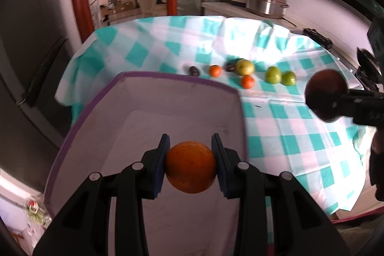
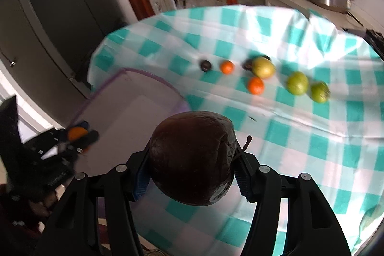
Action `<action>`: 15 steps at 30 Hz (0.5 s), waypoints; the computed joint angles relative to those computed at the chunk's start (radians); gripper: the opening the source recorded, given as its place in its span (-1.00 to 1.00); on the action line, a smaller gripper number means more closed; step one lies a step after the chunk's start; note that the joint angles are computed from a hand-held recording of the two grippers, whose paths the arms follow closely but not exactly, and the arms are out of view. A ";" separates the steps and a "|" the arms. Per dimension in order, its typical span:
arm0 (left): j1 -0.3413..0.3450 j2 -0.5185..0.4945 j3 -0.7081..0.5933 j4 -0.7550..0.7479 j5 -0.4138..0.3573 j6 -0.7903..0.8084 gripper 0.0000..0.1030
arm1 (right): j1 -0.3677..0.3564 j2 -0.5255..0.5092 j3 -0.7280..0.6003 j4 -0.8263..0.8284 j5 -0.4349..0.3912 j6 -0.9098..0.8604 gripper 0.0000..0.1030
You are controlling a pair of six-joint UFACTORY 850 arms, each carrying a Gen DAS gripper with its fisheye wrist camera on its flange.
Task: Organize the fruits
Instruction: 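Carry both fruits into the white purple-rimmed box and open both tools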
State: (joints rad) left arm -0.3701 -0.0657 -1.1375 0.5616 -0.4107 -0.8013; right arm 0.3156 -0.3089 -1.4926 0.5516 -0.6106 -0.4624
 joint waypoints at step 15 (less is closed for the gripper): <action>0.163 0.051 0.094 -0.097 -0.004 0.080 -0.29 | 0.221 -0.136 -0.187 -0.135 -0.086 -0.041 0.13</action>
